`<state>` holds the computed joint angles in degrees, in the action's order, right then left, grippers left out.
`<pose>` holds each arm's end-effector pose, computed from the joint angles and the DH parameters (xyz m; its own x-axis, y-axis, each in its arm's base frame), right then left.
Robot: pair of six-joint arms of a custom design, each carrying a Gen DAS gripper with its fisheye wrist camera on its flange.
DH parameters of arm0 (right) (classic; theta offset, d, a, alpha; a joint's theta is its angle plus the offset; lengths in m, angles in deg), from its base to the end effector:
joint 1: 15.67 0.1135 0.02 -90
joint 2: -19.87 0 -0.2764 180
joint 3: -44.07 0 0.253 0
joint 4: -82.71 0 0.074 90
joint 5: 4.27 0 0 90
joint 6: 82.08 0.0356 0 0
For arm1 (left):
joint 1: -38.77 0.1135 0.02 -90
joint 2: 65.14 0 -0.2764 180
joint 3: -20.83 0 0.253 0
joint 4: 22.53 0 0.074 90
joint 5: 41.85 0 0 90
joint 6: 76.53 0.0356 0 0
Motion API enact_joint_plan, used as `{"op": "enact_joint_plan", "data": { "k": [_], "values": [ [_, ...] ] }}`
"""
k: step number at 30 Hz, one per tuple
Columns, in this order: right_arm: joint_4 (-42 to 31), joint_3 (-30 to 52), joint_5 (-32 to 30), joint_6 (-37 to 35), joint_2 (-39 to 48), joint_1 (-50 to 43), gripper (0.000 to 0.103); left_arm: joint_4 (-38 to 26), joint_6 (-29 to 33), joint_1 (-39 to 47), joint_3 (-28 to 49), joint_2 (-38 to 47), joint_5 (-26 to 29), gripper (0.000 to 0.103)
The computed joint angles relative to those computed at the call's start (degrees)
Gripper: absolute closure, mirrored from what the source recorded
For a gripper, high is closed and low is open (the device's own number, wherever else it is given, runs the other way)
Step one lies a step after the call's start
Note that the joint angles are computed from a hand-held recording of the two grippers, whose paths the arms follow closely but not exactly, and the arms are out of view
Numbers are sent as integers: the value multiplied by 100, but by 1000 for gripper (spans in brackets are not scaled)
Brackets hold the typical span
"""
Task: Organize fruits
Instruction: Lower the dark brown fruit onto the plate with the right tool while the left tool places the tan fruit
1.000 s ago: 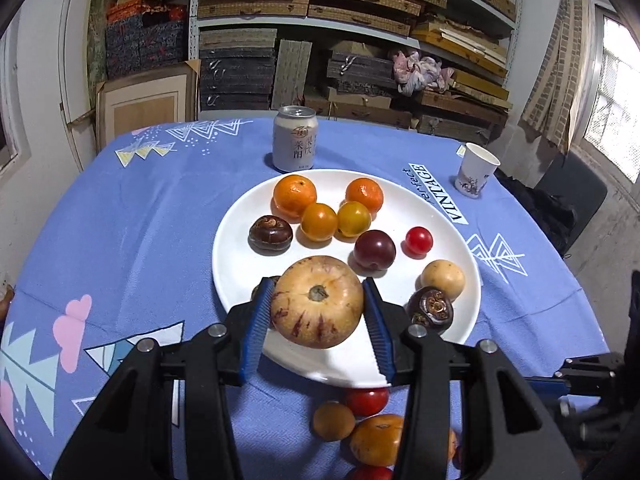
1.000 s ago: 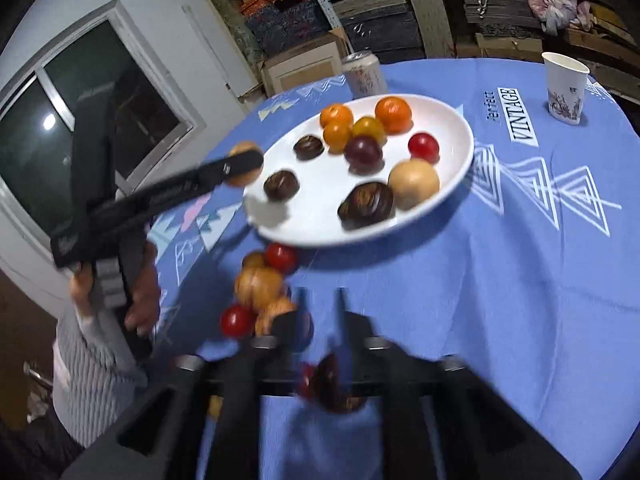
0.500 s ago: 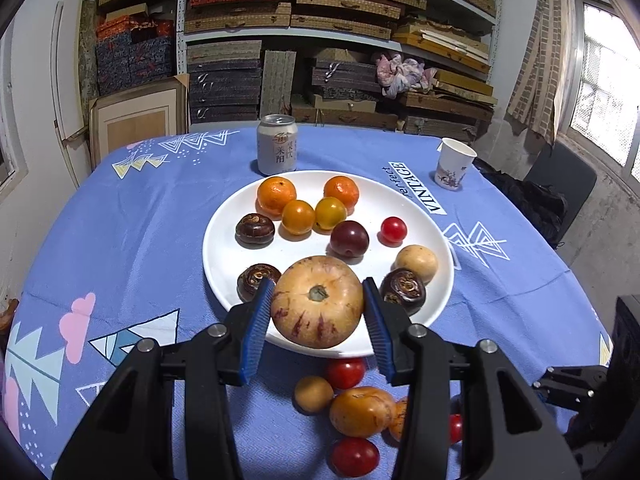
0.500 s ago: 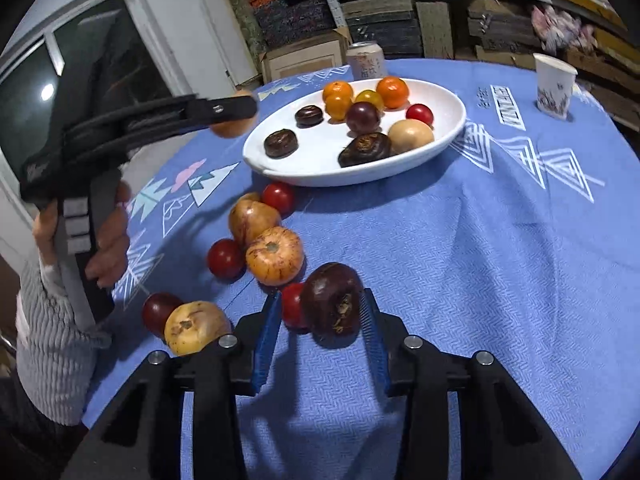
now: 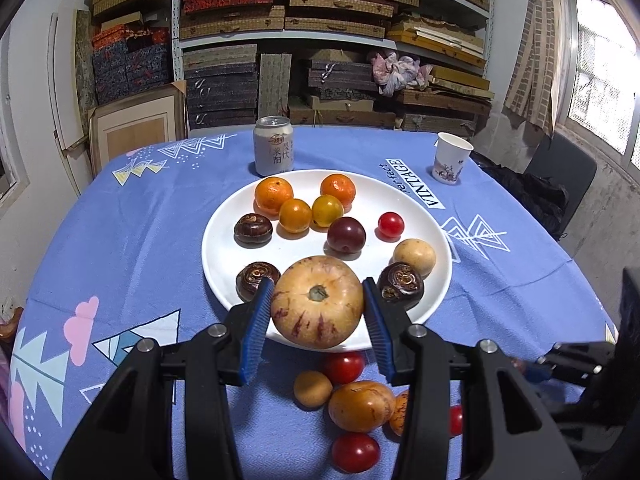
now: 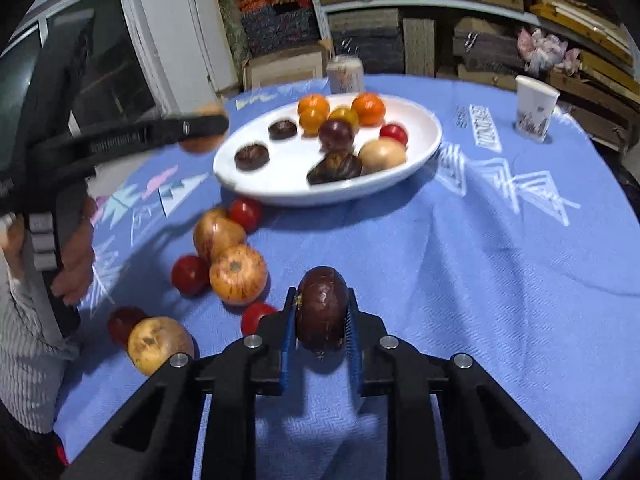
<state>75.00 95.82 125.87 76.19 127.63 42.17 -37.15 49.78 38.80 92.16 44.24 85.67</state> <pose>0.1741 0.2338 0.0762 -0.6368 0.3214 -0.7009 0.2600 0.9452 0.1973 0.3730 -0.0215 0.1370 -0.4223 0.4694 -0.7754 0.7681 0.6395 -0.0312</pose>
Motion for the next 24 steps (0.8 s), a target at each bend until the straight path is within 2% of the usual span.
{"op": "enact_joint_plan", "data": {
  "k": [4,7,10,13,18,24],
  "values": [
    [-488,-49,315,-339,-884,-204,81,181,-148,-68,2,-169,-93,59],
    [-761,167,437,-1131,-1700,-615,81,225,-454,-179,224,-304,-199,59],
    [-539,478,276,-1925,-1980,-1168,81,-20,-838,-279,715,-221,-273,59],
    [-25,684,-233,-2305,-1618,-1836,81,-247,-876,-408,958,14,-297,59],
    [607,1050,-1267,-2219,-362,-2861,81,-311,-581,-707,1041,650,-647,59],
    [576,1621,-1673,-2330,567,-3147,81,-436,-455,-885,1395,1256,-989,59]
  ]
}}
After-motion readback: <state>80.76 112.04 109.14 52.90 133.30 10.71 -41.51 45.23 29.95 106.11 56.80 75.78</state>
